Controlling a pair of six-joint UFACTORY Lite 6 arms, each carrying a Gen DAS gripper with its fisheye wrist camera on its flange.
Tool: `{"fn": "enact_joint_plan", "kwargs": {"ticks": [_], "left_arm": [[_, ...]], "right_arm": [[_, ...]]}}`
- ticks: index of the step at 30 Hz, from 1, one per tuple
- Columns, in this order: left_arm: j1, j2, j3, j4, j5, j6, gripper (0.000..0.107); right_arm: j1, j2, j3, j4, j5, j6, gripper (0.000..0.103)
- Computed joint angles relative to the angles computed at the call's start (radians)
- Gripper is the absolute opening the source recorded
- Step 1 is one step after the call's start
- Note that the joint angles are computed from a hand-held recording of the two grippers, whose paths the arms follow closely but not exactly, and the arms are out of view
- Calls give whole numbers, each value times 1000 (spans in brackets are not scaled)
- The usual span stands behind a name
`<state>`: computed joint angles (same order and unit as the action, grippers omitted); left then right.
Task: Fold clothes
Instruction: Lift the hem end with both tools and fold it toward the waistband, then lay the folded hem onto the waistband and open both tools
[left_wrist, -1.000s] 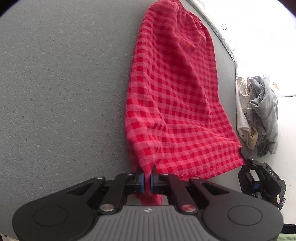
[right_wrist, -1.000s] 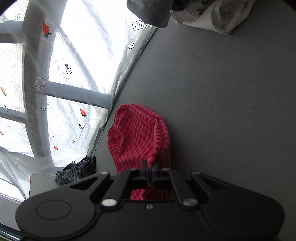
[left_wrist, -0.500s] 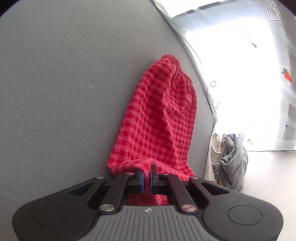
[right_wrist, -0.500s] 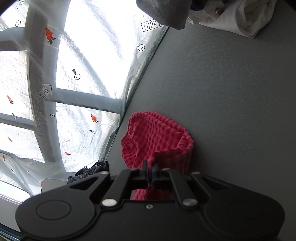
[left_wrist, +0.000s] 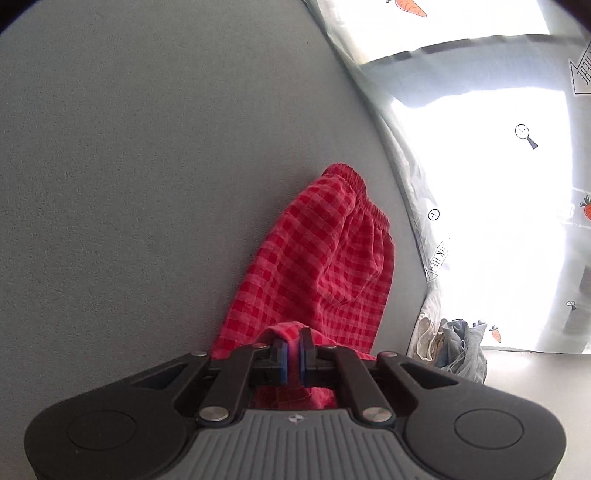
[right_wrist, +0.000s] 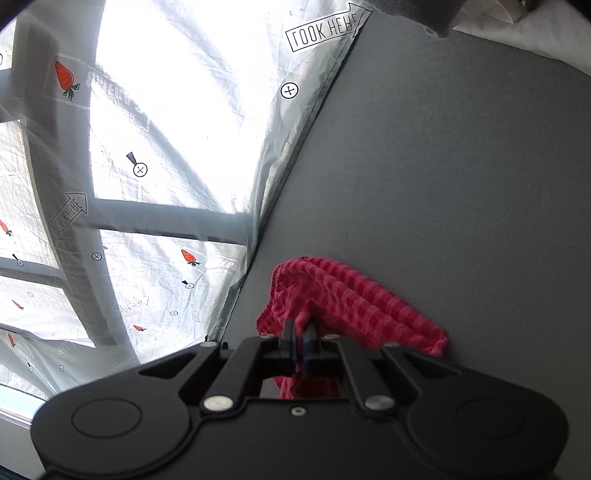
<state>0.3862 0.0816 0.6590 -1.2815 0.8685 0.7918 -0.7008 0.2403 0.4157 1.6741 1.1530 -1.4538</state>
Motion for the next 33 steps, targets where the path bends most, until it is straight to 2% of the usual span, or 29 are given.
{"fn": "enact_joint_plan", "kwargs": {"ticks": [6, 9, 10, 11, 13, 17, 18, 19, 20, 22, 24, 27, 29, 31, 33], "left_arm": [[-32, 189, 188, -88, -35, -24, 6], [-52, 265, 261, -139, -82, -61, 8], [-55, 283, 285, -133, -90, -80, 9], [-55, 292, 301, -132, -92, -85, 11], [-48, 280, 304, -140, -88, -68, 21], [-29, 197, 255, -191, -106, -9, 50], [-19, 173, 230, -226, -107, 16, 53], [-8, 154, 213, -247, -102, 30, 53], [3, 135, 197, -260, -100, 38, 53], [12, 82, 166, -254, -129, 48, 53], [-10, 3, 138, -179, -203, 47, 53], [-99, -110, 98, 16, -315, 15, 53], [-179, -166, 59, 153, -357, -39, 54], [-233, -202, 23, 173, -372, -54, 54], [-255, -209, -2, 110, -352, -21, 60]], "right_arm": [[189, 203, 171, 238, 12, 63, 4], [262, 249, 237, 324, -23, 101, 10], [273, 247, 248, 331, -38, 113, 19], [284, 245, 259, 337, -51, 125, 32], [283, 204, 246, 332, -57, 105, 38], [281, 24, 152, 318, -147, -21, 36], [285, -28, 122, 310, -173, -60, 33], [292, -66, 101, 298, -196, -86, 21], [300, -106, 79, 286, -222, -110, 15], [351, -193, 32, 269, -313, -168, 12], [414, -255, 0, 258, -401, -215, 11], [528, -324, -50, 277, -528, -279, 11], [575, -352, -83, 295, -568, -294, 11], [605, -381, -120, 309, -595, -306, 12], [642, -407, -143, 327, -628, -314, 13]]}}
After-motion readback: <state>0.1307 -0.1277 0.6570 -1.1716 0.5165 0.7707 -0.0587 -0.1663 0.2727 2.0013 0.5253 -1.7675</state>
